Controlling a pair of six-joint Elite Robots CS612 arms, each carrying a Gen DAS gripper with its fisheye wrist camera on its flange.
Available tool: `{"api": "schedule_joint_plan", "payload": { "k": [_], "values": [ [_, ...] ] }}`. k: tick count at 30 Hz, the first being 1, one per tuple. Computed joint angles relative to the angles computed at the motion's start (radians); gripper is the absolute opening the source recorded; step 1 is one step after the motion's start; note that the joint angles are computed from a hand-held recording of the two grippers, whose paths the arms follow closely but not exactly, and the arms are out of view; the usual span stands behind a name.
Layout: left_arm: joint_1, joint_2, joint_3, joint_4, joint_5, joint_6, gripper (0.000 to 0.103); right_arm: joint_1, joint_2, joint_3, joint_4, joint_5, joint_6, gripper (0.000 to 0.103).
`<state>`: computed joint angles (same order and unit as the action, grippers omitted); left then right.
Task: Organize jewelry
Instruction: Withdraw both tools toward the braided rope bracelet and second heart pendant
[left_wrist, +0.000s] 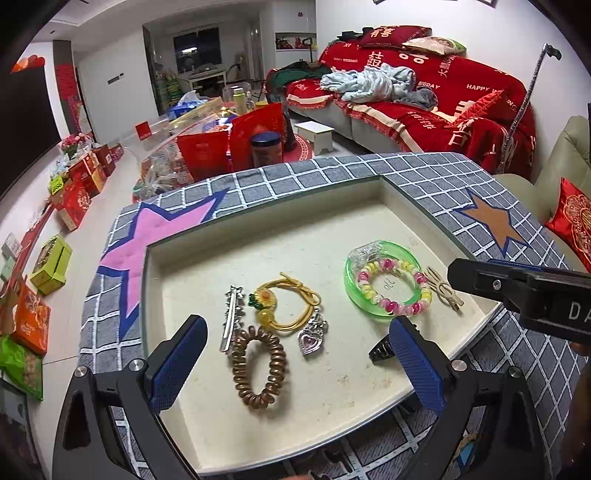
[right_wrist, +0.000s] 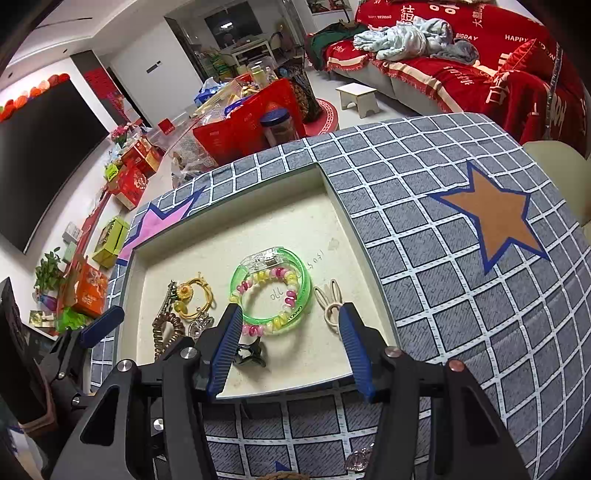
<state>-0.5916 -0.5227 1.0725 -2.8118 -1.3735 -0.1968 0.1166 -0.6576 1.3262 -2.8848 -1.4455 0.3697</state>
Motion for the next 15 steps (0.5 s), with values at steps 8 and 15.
{"api": "schedule_joint_plan", "payload": {
  "k": [8,15],
  "values": [
    [-0.001,-0.031,0.053,-0.022,0.014,-0.017,0.103,0.002,-0.025,0.045,-0.075,0.001,-0.003,0.082],
    [-0.005,-0.07,0.125,-0.044,0.01,-0.019,0.103,-0.011,-0.051,0.114,-0.161,0.068,0.038,0.091]
  ]
}}
